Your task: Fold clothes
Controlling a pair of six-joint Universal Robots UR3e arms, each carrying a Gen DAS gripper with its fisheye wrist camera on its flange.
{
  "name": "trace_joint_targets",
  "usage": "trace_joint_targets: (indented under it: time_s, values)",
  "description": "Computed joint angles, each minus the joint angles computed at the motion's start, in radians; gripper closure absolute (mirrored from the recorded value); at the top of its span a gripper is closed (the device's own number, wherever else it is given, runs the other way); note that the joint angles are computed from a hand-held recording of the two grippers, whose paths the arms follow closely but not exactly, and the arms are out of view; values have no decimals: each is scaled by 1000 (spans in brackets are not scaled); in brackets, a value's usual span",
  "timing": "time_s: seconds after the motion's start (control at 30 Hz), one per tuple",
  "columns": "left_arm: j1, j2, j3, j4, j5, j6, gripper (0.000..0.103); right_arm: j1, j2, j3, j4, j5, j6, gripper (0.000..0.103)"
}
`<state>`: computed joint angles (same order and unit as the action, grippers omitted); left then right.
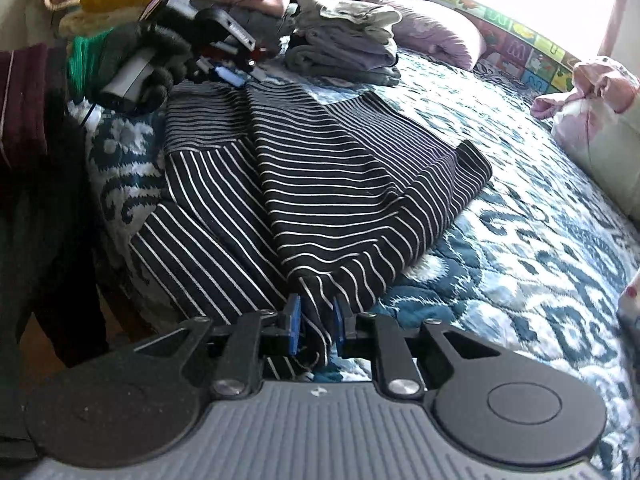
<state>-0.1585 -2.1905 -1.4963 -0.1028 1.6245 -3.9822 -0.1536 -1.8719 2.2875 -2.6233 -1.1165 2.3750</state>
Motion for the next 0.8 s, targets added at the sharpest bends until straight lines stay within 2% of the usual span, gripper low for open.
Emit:
trace_joint_targets:
  time_s: [0.1,0.13,0.17,0.33,0.47,0.63,0.7,0.77,0.8]
  values:
    - [-5,-39,51,-15,11,14,76,39,39,-13,-45,-44,26,81]
    - [-15,-45,64,-24,29,39,84,45,49,-14,-57,-53,33,81]
    - [-27,-48,76,-31,52,68,99,52,59,-16,-69,-64,43,80]
    - [-88,72,33,27,156,148,99,47,62,-7,-79,-73,49,77]
    - [-114,172,-36,25,225,132,99,47,46,-4,-36,-71,5,77]
    - [-110,160,-76,29,222,132,99,56,33,6,-25,-81,-11,77]
    - [-92,133,-103,43,195,122,99,57,24,8,-15,-83,-15,77]
    - [-80,110,-126,39,180,105,98,56,16,-8,39,-82,-38,72]
    - [-81,100,-121,9,193,100,91,56,9,-21,80,-80,-56,72]
